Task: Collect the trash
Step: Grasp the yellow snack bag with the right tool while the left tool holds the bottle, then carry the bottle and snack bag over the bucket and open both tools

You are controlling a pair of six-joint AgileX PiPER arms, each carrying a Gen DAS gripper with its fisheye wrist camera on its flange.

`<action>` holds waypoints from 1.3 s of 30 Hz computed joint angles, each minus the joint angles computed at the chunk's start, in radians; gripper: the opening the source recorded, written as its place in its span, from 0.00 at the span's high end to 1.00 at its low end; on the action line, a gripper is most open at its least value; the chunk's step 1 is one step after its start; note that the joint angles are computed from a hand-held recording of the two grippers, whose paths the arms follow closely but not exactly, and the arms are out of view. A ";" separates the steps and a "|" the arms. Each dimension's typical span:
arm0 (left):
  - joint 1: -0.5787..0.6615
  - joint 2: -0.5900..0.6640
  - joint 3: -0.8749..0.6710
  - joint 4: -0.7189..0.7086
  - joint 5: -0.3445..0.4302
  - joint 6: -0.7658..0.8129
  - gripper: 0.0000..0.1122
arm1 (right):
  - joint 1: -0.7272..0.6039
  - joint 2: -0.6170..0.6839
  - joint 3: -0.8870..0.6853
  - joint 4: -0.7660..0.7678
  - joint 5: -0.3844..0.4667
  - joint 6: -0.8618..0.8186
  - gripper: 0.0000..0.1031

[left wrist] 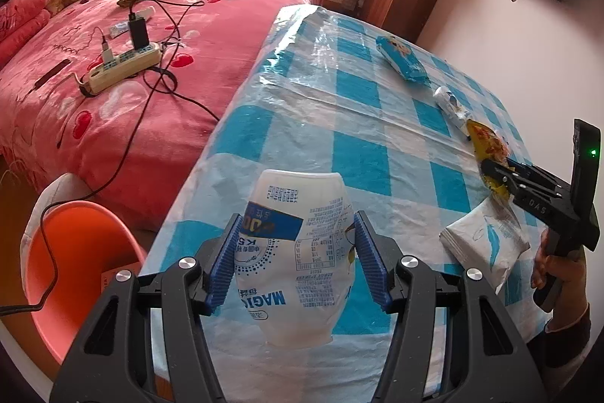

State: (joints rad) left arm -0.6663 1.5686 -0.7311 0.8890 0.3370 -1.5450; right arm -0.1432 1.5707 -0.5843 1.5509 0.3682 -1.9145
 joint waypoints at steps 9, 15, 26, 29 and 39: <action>0.011 -0.075 0.048 0.032 0.025 -0.018 0.47 | -0.020 -0.072 0.004 -0.100 0.024 0.123 0.61; 0.027 -0.155 0.103 0.034 0.072 -0.012 0.47 | -0.004 -0.140 -0.003 -0.214 0.075 0.272 0.61; 0.142 -0.351 0.254 -0.044 0.140 0.082 0.47 | 0.244 -0.241 -0.027 -0.376 0.131 0.549 0.61; 0.183 -0.402 0.296 -0.069 0.144 0.111 0.47 | 0.381 -0.239 -0.046 -0.405 0.112 0.628 0.61; 0.427 -0.543 0.422 -0.225 0.088 0.348 0.47 | 0.798 -0.071 -0.178 -0.481 0.016 0.826 0.61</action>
